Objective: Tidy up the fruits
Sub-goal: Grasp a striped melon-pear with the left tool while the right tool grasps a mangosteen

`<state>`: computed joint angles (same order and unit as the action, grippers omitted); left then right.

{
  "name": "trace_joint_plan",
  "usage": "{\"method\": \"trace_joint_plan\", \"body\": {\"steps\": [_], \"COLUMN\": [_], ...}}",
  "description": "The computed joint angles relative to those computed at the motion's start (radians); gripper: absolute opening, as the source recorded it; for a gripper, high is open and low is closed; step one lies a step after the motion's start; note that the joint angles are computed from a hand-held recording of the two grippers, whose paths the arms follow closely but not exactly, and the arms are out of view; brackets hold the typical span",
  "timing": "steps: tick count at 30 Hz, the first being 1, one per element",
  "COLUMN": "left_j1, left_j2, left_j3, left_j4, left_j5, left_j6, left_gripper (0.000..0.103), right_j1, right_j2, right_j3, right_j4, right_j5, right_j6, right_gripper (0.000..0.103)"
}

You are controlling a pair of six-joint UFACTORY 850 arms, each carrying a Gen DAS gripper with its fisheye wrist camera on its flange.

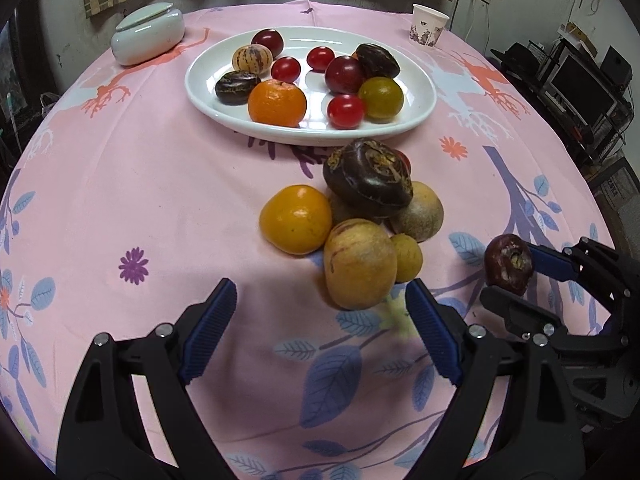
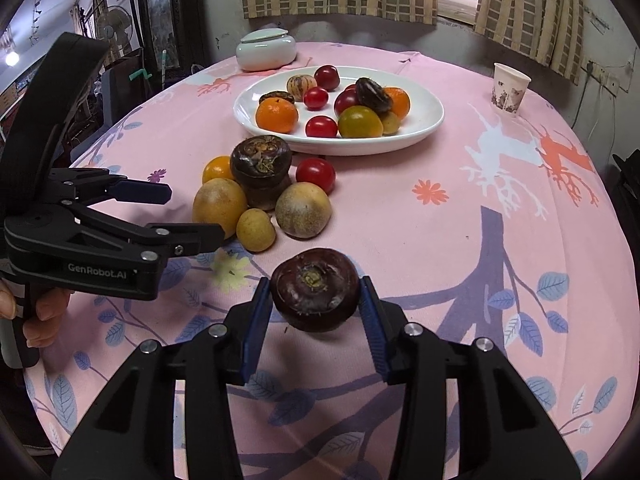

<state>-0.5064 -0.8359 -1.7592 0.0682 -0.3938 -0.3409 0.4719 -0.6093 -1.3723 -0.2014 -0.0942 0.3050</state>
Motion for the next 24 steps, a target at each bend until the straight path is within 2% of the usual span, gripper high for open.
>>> {"method": "trace_joint_plan", "body": {"steps": [6, 9, 17, 18, 20, 22, 23, 24], "left_j1": [0.000, 0.011, 0.029, 0.030, 0.032, 0.028, 0.026, 0.026], "left_j2": [-0.039, -0.036, -0.054, -0.049, -0.034, -0.024, -0.020, -0.019], "left_j3": [-0.049, -0.041, -0.065, -0.054, -0.028, -0.014, -0.008, -0.010], "left_j4": [-0.023, -0.039, -0.196, -0.225, -0.346, -0.382, -0.400, -0.440], "left_j5": [-0.026, 0.005, 0.002, 0.014, 0.042, 0.055, 0.062, 0.057], "left_j6": [0.029, 0.035, 0.157, 0.178, 0.308, 0.362, 0.388, 0.429], "left_gripper": [0.089, 0.088, 0.088, 0.083, 0.068, 0.053, 0.050, 0.041], "right_j1": [-0.011, -0.013, -0.009, -0.008, -0.008, -0.008, -0.007, -0.007], "right_j2": [0.003, 0.000, -0.001, -0.003, -0.004, -0.004, -0.004, -0.003], "right_j3": [0.003, 0.000, 0.001, 0.000, -0.001, -0.002, -0.001, 0.000], "right_j4": [-0.010, -0.070, -0.029, -0.036, -0.038, -0.037, -0.045, -0.062], "right_j5": [0.004, -0.005, -0.003, -0.005, -0.008, -0.009, -0.008, -0.006], "right_j6": [0.035, 0.103, 0.048, 0.055, 0.057, 0.055, 0.062, 0.080], "right_gripper": [0.045, 0.044, 0.044, 0.044, 0.044, 0.044, 0.044, 0.044]}}
